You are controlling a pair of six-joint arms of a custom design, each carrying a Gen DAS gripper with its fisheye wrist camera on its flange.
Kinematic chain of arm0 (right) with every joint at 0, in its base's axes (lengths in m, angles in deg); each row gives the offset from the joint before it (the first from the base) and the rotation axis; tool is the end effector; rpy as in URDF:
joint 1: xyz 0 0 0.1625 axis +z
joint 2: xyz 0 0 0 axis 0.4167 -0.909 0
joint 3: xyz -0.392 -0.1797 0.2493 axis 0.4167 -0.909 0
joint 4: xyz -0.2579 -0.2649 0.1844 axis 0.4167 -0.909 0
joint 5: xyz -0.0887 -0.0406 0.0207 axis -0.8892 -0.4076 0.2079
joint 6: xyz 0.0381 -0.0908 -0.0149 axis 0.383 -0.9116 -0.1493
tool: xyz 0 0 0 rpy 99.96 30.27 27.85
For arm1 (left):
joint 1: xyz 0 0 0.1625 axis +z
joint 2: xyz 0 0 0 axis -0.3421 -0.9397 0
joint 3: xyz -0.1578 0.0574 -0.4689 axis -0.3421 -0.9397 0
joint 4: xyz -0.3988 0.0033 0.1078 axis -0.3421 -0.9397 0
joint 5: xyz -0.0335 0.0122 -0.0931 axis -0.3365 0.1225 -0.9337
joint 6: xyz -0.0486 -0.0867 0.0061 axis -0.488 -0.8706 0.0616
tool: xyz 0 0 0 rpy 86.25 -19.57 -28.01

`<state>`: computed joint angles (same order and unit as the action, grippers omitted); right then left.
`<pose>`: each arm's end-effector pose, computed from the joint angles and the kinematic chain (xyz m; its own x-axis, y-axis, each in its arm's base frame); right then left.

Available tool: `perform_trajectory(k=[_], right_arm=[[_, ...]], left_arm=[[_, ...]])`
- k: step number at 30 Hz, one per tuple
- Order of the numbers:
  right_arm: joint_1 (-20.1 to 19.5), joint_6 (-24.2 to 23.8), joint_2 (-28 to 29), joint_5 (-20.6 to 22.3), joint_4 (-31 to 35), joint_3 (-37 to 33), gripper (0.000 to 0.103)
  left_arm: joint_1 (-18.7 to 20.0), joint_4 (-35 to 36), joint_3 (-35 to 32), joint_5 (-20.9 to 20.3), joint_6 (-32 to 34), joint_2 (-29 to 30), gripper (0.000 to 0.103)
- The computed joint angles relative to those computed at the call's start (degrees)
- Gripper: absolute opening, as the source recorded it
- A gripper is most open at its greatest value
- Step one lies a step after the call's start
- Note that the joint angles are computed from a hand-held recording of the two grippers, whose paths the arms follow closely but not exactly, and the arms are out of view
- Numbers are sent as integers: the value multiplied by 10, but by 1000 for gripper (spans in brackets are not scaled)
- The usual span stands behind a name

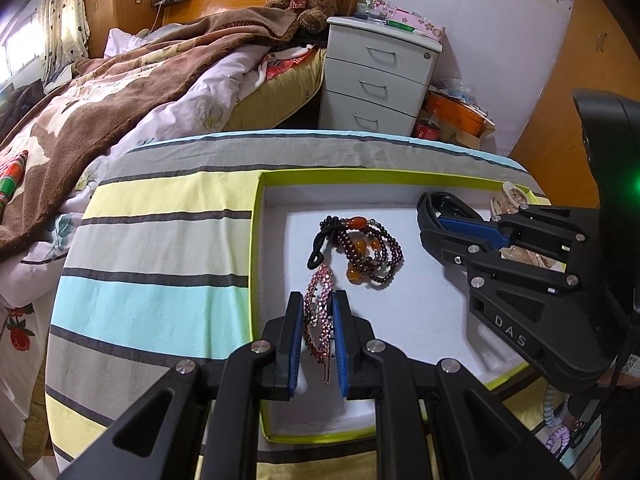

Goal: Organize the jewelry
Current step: 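Carry the hair clip and hair tie over the green box lid and lower them, then open both grippers and lift them away from the lid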

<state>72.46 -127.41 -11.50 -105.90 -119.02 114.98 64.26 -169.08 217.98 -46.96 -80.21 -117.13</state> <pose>0.1652 -0.5862 0.0803 -0.4280 -0.6843 0.5904 -0.8279 0.5588 0.0476 -0.1915 -0.4838 0.0749 -0.7760 -0.1107 -0.6209 0.2847 0.8170 -0.5015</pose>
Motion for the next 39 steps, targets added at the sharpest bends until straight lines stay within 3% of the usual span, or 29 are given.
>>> perform_trajectory(k=[21,27,31,39], right_arm=[[-1,2,1,1,-11,1,15],[-1,6,-9,15,-16,8,19],[-1,11,-24,33,-21,21,35],[2,23,-61,60,-49,60,35]], left_arm=[[5,14,-9,-7,-7,0,21],[0,20,-10,-6,-13,0,33],[-5,29,-8,-6,-23,-4,38],[-36,50,4,7,-50,-19,49]])
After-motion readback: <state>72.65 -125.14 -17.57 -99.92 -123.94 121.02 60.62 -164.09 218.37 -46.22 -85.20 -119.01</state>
